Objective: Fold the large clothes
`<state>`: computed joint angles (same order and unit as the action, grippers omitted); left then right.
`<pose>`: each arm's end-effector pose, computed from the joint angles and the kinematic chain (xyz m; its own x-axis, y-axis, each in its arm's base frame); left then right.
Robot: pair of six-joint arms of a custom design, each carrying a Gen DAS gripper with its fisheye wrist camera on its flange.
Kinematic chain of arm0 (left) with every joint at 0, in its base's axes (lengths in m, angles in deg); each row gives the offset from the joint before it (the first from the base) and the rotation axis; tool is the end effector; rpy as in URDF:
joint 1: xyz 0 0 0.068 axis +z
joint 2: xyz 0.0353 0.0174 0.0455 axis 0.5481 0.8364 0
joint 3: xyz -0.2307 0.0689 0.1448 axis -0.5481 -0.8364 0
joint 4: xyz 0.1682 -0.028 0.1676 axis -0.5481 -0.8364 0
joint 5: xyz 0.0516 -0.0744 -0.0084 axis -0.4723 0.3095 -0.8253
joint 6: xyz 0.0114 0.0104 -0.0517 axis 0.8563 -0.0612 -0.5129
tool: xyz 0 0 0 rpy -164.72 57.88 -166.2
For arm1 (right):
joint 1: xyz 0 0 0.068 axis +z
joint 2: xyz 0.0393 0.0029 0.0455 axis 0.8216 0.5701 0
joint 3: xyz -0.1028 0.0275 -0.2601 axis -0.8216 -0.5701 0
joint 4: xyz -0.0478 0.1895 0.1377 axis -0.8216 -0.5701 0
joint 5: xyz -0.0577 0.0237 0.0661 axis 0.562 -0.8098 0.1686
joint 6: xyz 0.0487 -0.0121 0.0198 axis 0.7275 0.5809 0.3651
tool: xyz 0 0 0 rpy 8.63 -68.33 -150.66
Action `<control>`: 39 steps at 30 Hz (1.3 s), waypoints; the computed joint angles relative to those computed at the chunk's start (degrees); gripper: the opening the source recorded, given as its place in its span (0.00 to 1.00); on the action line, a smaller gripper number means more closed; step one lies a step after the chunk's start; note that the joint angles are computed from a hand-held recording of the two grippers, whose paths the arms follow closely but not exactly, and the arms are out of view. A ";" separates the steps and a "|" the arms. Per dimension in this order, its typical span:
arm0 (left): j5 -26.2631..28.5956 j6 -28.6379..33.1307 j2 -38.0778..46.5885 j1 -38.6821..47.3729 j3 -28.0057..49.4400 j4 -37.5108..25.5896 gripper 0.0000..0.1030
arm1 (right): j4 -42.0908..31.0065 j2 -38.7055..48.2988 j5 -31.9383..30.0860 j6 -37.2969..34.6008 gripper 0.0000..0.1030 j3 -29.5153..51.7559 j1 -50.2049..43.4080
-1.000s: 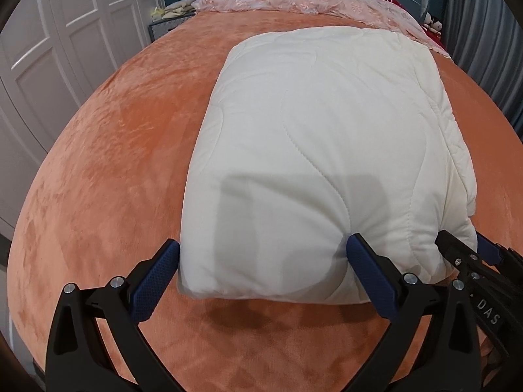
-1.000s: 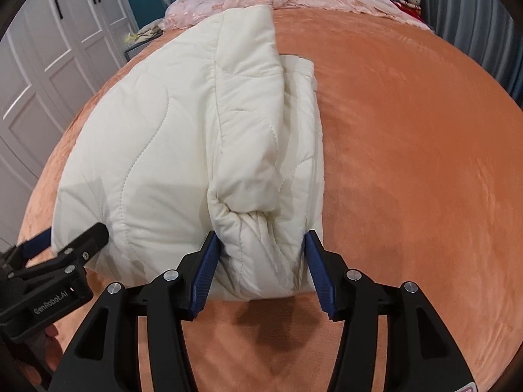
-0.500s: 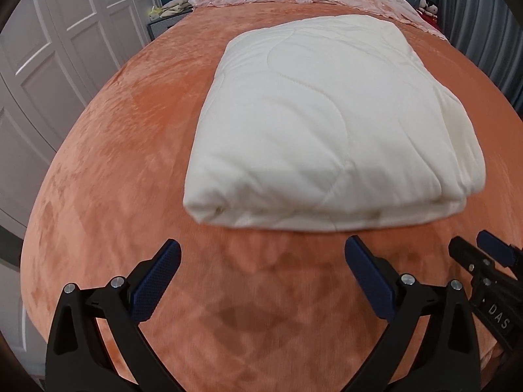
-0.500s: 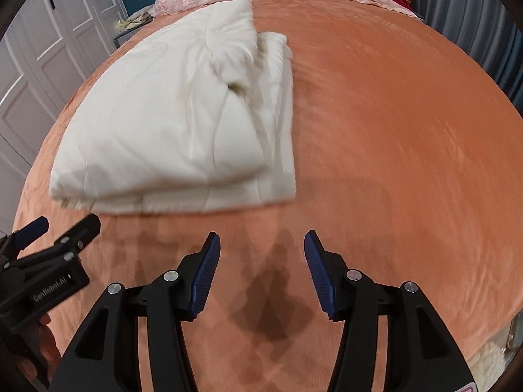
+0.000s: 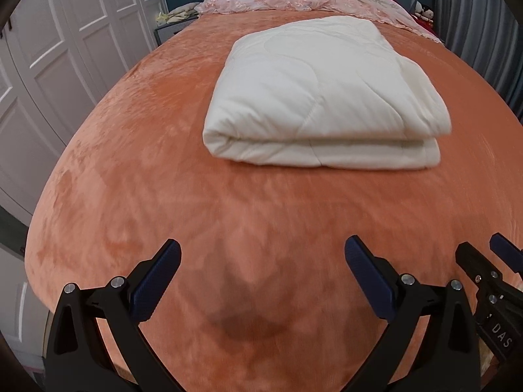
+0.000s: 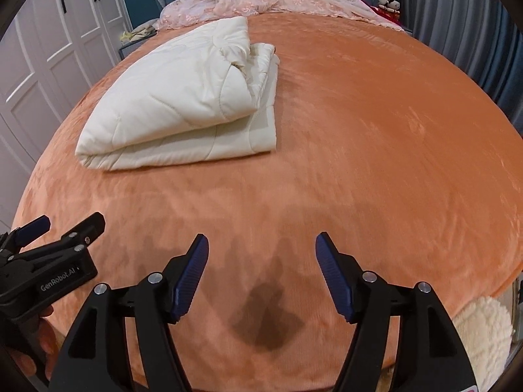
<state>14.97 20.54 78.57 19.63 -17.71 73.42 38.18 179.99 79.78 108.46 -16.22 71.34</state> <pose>0.3170 -0.0706 0.1031 -0.8264 0.1148 -0.5512 0.0735 0.9926 0.0965 0.2859 0.0752 0.0976 -0.8116 0.2047 -0.5472 0.1977 0.9776 0.0724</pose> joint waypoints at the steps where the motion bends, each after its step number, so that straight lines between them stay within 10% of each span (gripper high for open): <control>1: -0.24 -0.23 -0.71 -0.39 -1.32 0.68 0.95 | 0.66 -0.24 0.42 0.07 0.65 -0.70 0.35; 39: -7.19 -4.84 -11.38 -5.71 -23.29 18.33 0.95 | 12.33 -9.81 12.86 6.53 0.74 -17.20 13.73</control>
<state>7.78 15.70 67.18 13.92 -41.01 91.75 50.51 170.17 92.65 114.99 -33.41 85.07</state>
